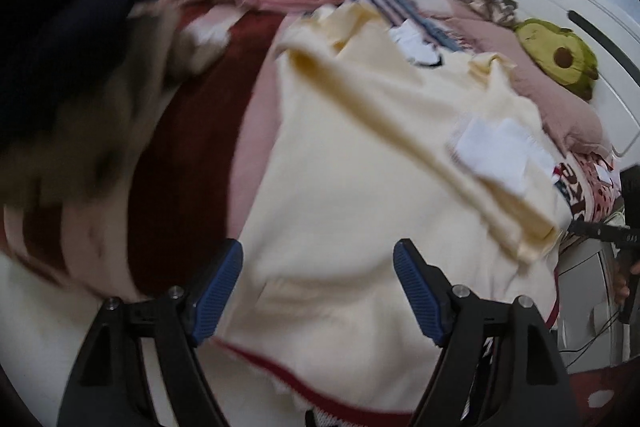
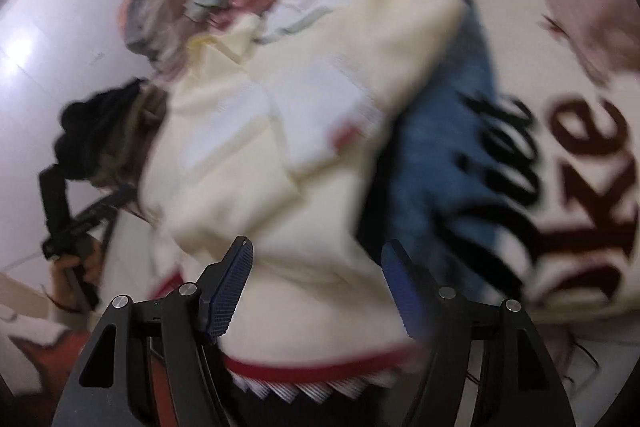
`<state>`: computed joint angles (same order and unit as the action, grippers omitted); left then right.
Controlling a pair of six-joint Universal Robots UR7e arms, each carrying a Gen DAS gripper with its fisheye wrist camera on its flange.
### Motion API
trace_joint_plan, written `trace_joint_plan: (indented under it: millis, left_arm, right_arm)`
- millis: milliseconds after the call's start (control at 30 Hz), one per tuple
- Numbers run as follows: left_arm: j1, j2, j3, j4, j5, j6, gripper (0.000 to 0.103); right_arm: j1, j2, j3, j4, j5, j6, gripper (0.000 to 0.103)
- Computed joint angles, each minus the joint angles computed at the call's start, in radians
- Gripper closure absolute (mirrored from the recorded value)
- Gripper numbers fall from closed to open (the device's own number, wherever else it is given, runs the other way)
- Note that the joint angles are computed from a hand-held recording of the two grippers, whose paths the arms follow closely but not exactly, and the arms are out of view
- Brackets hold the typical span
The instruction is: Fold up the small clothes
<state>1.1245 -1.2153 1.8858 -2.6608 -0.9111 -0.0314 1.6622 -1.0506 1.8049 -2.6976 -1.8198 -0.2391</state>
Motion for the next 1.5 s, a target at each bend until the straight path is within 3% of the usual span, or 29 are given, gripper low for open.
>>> trace_joint_plan:
  millis: [100, 233, 333, 433, 533, 633, 733, 867, 1033, 1100, 1233, 1367, 1500]
  left_arm:
    - [0.008, -0.009, 0.015, -0.002, 0.000, -0.025, 0.029]
    - [-0.003, 0.013, -0.001, -0.073, -0.026, 0.014, 0.029]
    - [-0.017, 0.048, -0.043, -0.098, -0.038, 0.056, 0.029]
    - [-0.017, 0.086, -0.095, -0.101, -0.128, 0.081, 0.029]
    - [-0.016, 0.127, -0.142, -0.078, -0.204, 0.096, 0.029]
    - [-0.012, 0.161, -0.178, -0.029, -0.288, 0.085, 0.029]
    - [-0.016, 0.176, -0.182, -0.006, -0.300, 0.095, 0.029]
    - [-0.019, 0.192, -0.193, 0.012, -0.290, 0.087, 0.029]
    - [-0.021, 0.201, -0.204, 0.014, -0.342, 0.087, 0.029]
    - [-0.022, 0.204, -0.204, 0.026, -0.348, 0.081, 0.029]
    - [-0.019, 0.197, -0.190, 0.039, -0.337, 0.070, 0.030]
    - [-0.015, 0.160, -0.159, 0.046, -0.304, 0.051, 0.030]
    - [-0.011, 0.090, -0.094, 0.066, -0.162, 0.013, 0.030]
  right_arm:
    - [-0.006, -0.018, 0.029, -0.007, -0.060, 0.013, 0.039]
    - [-0.008, -0.018, 0.003, -0.108, 0.047, -0.010, 0.039]
    - [0.009, 0.046, -0.108, -0.113, 0.016, -0.024, 0.039]
    - [0.017, 0.122, -0.229, -0.061, -0.029, -0.011, 0.039]
    - [0.027, 0.168, -0.287, -0.030, -0.035, -0.053, 0.039]
    - [0.030, 0.177, -0.294, -0.003, -0.004, -0.086, 0.039]
    - [0.037, 0.170, -0.275, -0.006, -0.006, -0.119, 0.039]
    - [0.043, 0.160, -0.255, 0.049, 0.060, -0.169, 0.040]
    - [0.065, 0.187, -0.249, 0.040, -0.033, -0.207, 0.041]
    - [0.062, 0.187, -0.248, 0.038, -0.025, -0.198, 0.041]
    - [0.052, 0.171, -0.243, 0.081, 0.070, -0.195, 0.041]
    - [0.070, 0.168, -0.221, 0.051, 0.012, -0.218, 0.041]
    - [0.048, 0.099, -0.144, 0.024, 0.026, -0.159, 0.041]
